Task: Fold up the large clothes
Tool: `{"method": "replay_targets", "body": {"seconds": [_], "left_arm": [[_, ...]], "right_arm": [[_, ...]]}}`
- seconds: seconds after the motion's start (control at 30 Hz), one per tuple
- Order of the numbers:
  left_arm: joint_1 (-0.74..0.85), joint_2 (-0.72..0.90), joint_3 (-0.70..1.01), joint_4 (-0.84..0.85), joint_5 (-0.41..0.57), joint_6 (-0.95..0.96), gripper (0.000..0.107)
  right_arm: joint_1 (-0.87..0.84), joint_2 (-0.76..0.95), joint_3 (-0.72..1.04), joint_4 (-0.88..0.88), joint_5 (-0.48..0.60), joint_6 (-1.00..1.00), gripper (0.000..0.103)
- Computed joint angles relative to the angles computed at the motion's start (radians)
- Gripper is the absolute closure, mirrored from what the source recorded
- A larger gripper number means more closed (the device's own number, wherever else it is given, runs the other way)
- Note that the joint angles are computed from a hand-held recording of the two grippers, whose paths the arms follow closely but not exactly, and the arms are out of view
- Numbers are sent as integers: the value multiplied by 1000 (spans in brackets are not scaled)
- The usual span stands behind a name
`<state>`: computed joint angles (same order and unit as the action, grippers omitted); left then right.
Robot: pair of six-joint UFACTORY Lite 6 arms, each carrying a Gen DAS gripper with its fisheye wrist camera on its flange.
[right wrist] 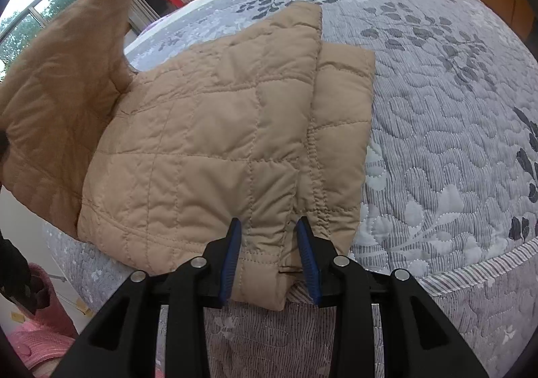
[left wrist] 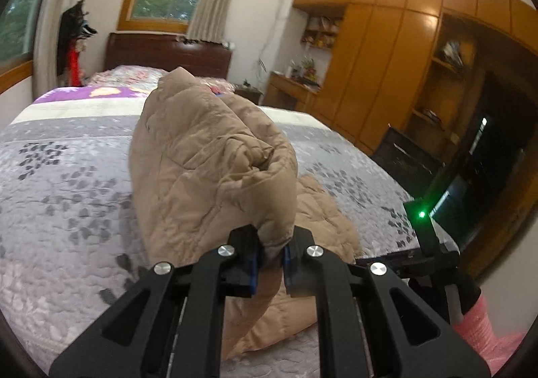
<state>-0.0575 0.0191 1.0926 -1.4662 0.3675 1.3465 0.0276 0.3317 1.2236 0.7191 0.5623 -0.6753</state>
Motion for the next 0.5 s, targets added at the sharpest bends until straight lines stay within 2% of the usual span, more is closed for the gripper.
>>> {"method": "replay_targets", "body": {"seconds": [0.23,0.5], "left_arm": [[-82,187,136,261,-24,-244,98],[-102,352,212,305,15,-275,97]], "right_arm": [[0,-6,-7,-3,-1,2,67],[4,-3,-7,-4,1,10,66]]}}
